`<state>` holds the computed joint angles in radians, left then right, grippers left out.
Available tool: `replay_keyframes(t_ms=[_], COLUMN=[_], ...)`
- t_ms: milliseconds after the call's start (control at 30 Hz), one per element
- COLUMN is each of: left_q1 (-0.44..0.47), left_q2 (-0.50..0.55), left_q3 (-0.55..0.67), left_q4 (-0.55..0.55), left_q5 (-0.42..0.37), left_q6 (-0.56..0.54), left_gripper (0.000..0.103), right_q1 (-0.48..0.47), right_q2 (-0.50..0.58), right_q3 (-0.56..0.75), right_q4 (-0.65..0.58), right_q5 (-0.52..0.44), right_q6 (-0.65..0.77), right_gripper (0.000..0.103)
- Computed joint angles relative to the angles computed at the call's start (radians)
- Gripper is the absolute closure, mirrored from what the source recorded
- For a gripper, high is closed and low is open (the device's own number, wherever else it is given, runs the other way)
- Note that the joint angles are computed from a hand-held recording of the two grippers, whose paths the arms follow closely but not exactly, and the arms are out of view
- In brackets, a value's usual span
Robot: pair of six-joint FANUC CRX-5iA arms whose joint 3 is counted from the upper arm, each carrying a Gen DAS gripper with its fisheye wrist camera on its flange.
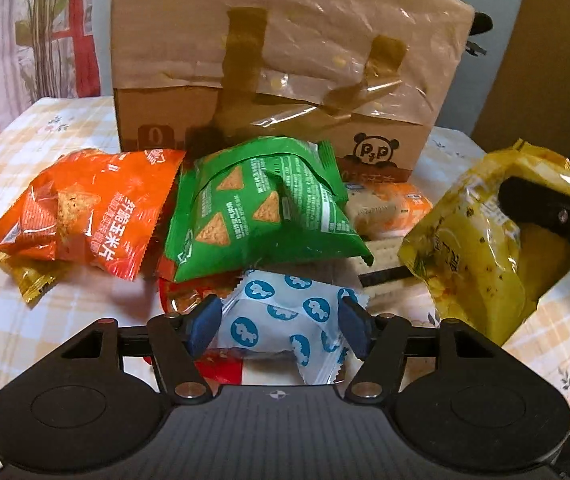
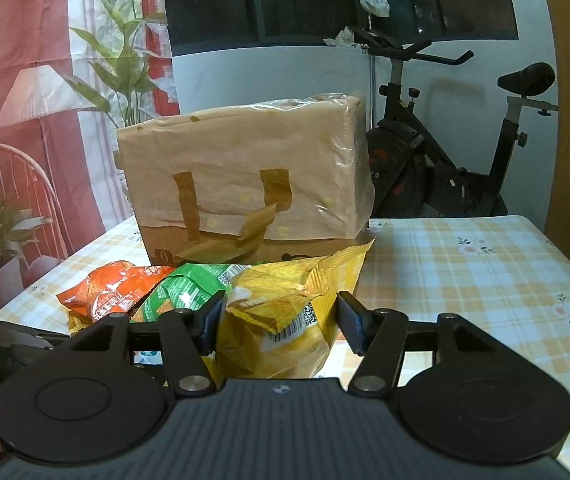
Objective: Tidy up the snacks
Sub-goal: 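Grasp the blue-and-white wrapped bread with the left tool while right holds yellow bag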
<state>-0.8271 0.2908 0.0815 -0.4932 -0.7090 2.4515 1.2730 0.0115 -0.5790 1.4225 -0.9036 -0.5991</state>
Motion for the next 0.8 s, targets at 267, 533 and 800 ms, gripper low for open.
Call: replay_keyframes(t_ms=[267, 533, 800], left_q1=[0.003, -0.015, -0.004], left_q2=[-0.017, -0.09, -0.068], left_q3=[-0.022, -0.088, -0.067], left_q4=[-0.022, -0.066, -0.032], left_q5=[0.004, 0.016, -0.013], left_q6=[0.06, 0.13, 0.105], left_gripper=[0.037, 0.067, 0.04], right_q1=[-0.007, -0.006, -0.004], right_q2=[-0.003, -0.002, -0.003], right_q3=[-0.008, -0.003, 0.0], right_q4=[0.016, 0.013, 0.009], right_q5=[0.013, 0.014, 0.022], right_q6=[-0.027, -0.033, -0.025], right_gripper=[0.043, 0.043, 0.043])
